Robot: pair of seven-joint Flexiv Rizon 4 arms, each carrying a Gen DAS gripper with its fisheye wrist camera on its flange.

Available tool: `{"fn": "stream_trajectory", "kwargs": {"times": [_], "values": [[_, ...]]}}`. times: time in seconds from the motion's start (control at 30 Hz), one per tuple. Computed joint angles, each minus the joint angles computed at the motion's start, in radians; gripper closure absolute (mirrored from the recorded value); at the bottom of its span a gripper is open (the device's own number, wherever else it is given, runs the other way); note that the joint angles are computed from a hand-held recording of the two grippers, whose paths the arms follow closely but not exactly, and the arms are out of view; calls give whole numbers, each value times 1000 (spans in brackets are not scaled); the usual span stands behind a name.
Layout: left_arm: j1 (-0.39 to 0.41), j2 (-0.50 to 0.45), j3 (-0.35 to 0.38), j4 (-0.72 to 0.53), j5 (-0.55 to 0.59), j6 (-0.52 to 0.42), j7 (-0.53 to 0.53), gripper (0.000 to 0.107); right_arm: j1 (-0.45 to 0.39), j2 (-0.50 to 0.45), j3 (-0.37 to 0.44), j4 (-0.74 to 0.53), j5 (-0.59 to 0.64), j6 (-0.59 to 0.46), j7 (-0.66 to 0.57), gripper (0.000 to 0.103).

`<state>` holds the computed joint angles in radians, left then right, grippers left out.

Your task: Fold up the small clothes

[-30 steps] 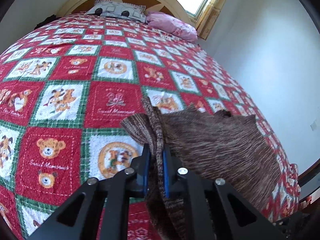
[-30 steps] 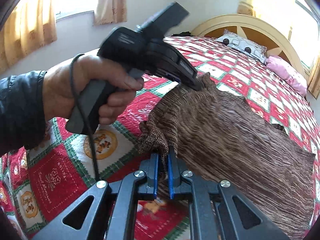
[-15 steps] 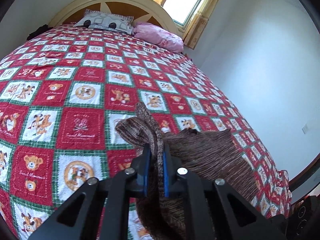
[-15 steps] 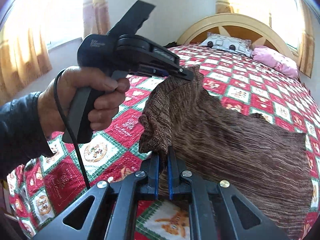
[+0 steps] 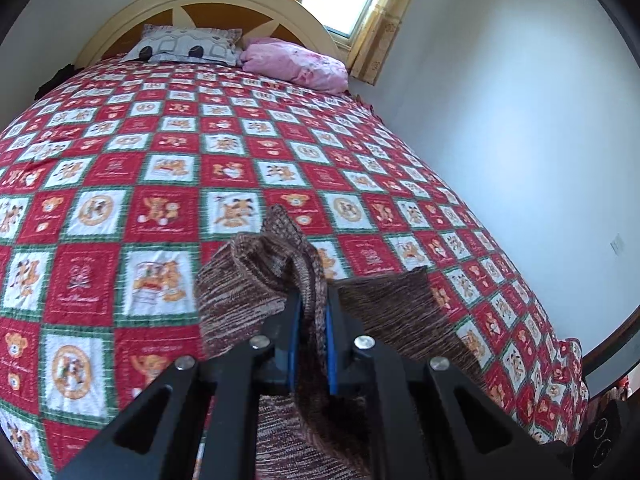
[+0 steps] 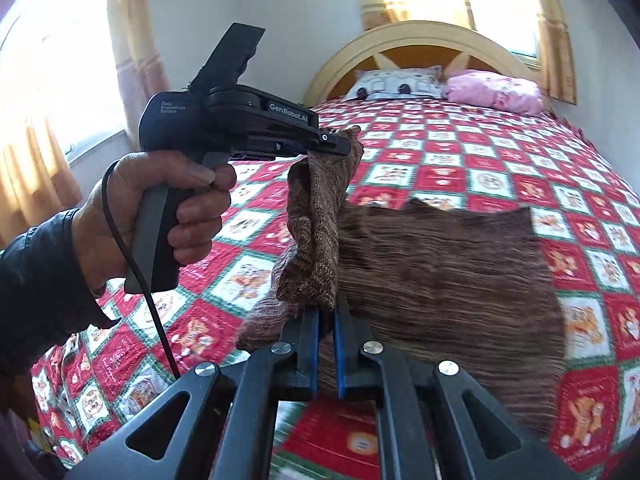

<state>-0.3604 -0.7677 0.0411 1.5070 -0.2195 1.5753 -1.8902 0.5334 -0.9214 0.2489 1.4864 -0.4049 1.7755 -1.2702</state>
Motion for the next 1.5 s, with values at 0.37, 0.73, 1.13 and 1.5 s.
{"fn": "stream_trajectory", "kwargs": {"times": [0.37, 0.73, 1.13, 1.5], "values": [[-59, -142, 20, -309, 64, -224, -25, 96, -130, 35, 51, 111, 9, 61, 32, 99], [-72, -283, -12, -569, 111, -401, -38, 96, -242, 22, 129, 133, -11, 3, 76, 99], [-101, -325, -16, -670, 206, -484, -28, 78, -259, 1, 121, 154, 34, 10, 96, 99], [-268, -62, 269, -145, 417, -248, -286, 41, -213, 41, 26, 190, 84, 150, 162, 40]]}}
